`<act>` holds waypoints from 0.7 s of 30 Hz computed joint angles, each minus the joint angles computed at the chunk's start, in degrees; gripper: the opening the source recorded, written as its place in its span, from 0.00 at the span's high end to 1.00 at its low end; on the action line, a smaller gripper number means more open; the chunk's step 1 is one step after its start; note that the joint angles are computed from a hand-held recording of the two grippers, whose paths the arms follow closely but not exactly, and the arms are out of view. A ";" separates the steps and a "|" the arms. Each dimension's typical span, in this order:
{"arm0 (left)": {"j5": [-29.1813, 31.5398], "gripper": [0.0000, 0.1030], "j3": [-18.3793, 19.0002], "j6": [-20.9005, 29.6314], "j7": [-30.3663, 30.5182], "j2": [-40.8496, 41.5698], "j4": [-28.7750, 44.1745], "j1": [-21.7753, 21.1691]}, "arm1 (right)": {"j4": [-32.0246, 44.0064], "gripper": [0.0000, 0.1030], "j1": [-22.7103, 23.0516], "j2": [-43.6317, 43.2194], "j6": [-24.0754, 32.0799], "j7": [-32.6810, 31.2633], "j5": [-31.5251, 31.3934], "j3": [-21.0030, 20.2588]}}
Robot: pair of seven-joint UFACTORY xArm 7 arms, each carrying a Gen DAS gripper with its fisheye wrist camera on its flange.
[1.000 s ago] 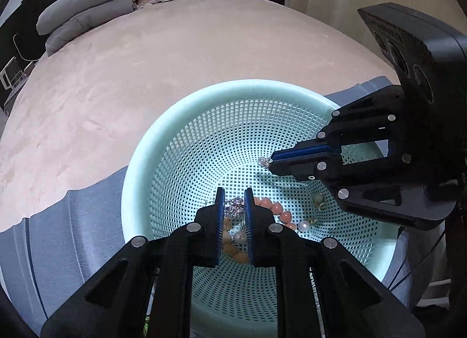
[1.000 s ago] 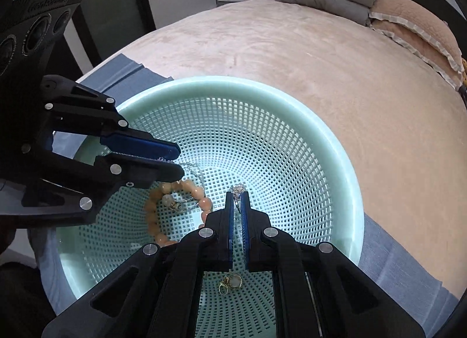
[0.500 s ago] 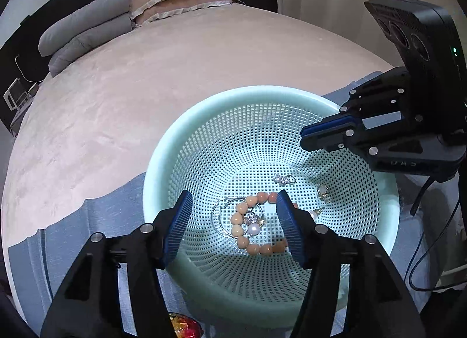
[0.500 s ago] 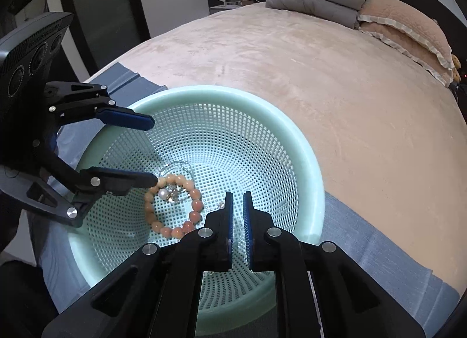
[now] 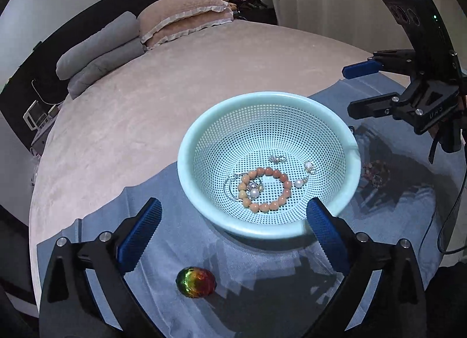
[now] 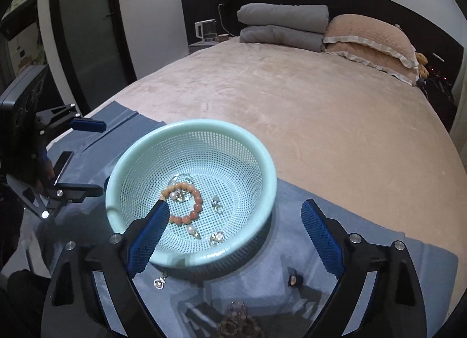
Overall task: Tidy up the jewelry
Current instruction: 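Grasp the pink bead necklace with the right tool while the left tool grasps a silver heart charm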
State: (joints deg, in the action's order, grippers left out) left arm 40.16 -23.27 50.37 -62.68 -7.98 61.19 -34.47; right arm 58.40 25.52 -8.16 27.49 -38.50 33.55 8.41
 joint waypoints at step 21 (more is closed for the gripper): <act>4.99 0.06 2.65 -9.89 -5.85 15.27 3.53 -12.20 | -28.66 0.13 9.33 -17.42 -8.43 -4.37 4.42 -9.25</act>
